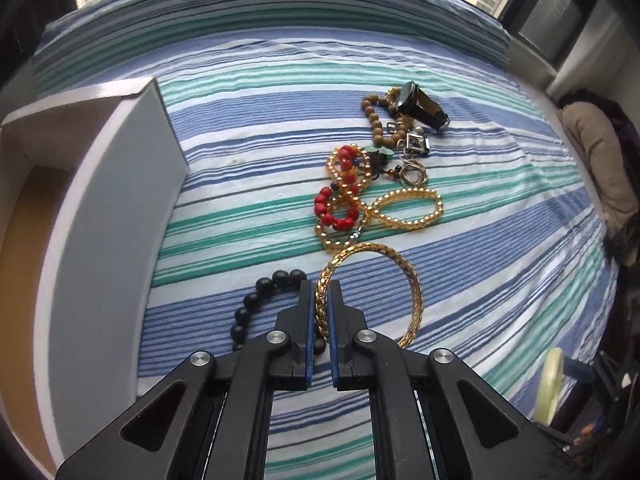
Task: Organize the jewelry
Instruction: 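Grasp the gold bangle with the left gripper while the right gripper holds the jade bangle, then carry both bangles into the white box and open both grippers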
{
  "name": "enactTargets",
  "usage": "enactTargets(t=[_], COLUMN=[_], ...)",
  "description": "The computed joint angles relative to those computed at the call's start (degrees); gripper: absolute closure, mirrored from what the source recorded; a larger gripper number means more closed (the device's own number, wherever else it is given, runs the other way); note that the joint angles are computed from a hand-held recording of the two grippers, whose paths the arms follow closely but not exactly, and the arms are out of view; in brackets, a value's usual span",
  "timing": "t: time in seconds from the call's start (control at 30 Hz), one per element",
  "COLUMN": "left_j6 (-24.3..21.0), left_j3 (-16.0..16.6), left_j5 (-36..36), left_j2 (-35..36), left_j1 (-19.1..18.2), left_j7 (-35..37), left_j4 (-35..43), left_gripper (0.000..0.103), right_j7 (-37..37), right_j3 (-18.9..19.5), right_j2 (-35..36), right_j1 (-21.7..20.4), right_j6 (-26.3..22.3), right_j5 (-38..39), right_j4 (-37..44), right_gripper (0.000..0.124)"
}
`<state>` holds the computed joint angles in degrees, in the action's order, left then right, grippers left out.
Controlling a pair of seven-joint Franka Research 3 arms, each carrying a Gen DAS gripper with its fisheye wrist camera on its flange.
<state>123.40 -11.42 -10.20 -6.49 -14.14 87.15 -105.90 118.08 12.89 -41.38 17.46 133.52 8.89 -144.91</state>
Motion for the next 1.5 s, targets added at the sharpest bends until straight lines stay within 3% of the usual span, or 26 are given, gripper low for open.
enactTargets(t=[0.27,0.43,0.63,0.8,0.97,1.03,1.13,1.17,1.3,1.5], left_j6=[-0.3,-2.9,-6.1,-7.3,-7.7,-7.6,-6.5,-5.9,-3.9,0.8], left_j3=[6.2,7.8,9.9,12.5,13.1,12.8,12.2,11.7,11.2,8.3], left_j5=[-4.0,7.3,16.4,16.2,15.8,16.3,16.9,17.6,17.8,18.1], left_j2=[-22.7,-34.8,-38.6,-38.9,-39.6,-39.5,-40.3,-40.7,-41.8,-44.4], left_j1=[1.9,9.4,15.7,16.0,15.8,16.0,16.5,16.8,15.8,11.6], left_j7=[-2.4,-10.5,-18.0,-19.9,-19.4,-19.5,-20.7,-21.2,-22.4,-22.9], left_j4=[-14.0,-19.3,-25.2,-28.6,-29.8,-29.8,-30.0,-30.1,-29.9,-30.0], left_gripper=[0.099,0.098,0.098,0.097,0.096,0.087,0.048,0.040,0.036,0.011], right_j7=[-3.7,-9.9,-18.6,-22.7,-22.9,-22.9,-22.0,-21.6,-19.4,-11.3], right_j3=[1.1,2.6,4.1,2.9,-1.5,-3.3,-4.8,-4.9,-5.6,-4.9], right_j2=[8.6,20.6,40.1,58.3,71.0,73.9,73.1,71.7,62.2,44.9], right_j1=[1.5,5.6,13.3,19.9,25.6,27.1,27.4,26.9,25.7,23.3], right_j6=[1.7,5.4,6.3,-1.6,-11.8,-14.6,-13.7,-12.2,-4.3,4.8], right_j5=[-1.9,-3.2,-5.8,-8.9,-11.3,-11.1,-9.5,-8.6,-9.2,-18.3], right_j4=[8.6,22.1,45.2,67.7,85.3,89.6,88.4,86.5,74.4,52.8], right_gripper=[0.041,0.041,0.041,0.041,0.041,0.041,0.041,0.041,0.041,0.041])
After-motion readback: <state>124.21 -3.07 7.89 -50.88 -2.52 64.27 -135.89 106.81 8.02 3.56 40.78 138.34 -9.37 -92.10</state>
